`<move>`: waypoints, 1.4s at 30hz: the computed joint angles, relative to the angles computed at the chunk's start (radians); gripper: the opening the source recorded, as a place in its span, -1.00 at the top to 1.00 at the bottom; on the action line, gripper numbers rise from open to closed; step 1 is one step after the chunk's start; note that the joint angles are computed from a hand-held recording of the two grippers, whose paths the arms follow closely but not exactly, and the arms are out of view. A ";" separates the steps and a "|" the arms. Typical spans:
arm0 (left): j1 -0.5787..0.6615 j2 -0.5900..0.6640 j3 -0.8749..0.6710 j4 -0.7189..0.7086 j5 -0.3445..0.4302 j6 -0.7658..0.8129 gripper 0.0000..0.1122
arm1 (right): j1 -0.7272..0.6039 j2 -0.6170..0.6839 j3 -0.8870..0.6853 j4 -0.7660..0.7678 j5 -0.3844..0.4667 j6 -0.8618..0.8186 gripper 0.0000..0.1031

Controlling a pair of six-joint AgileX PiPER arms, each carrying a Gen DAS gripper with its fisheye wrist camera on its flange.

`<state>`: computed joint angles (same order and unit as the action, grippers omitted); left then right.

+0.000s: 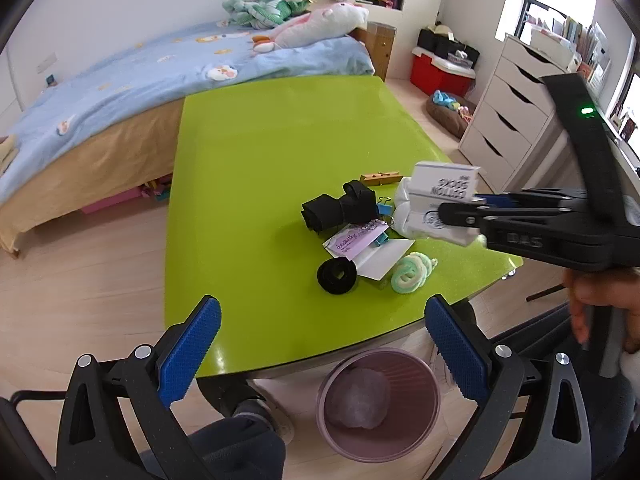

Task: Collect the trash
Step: 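Grasp the white cotton socks box with the right tool, then grasp the black hair tie with the left tool while the right tool holds the box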

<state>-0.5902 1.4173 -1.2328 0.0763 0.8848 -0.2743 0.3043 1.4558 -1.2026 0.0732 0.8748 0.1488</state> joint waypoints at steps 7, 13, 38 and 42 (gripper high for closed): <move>0.034 0.133 -0.083 -0.051 0.022 0.049 -0.74 | -0.026 -0.088 0.052 0.019 0.009 -0.025 0.40; 0.055 0.289 -0.187 -0.070 0.070 0.055 -0.74 | -0.065 -0.121 0.089 0.040 0.013 -0.047 0.40; 0.064 0.368 -0.200 -0.033 0.062 0.008 0.45 | -0.077 -0.132 0.112 0.053 0.003 -0.067 0.40; 0.073 0.313 -0.163 -0.059 0.039 0.034 0.45 | -0.065 -0.137 0.120 0.047 -0.001 -0.064 0.40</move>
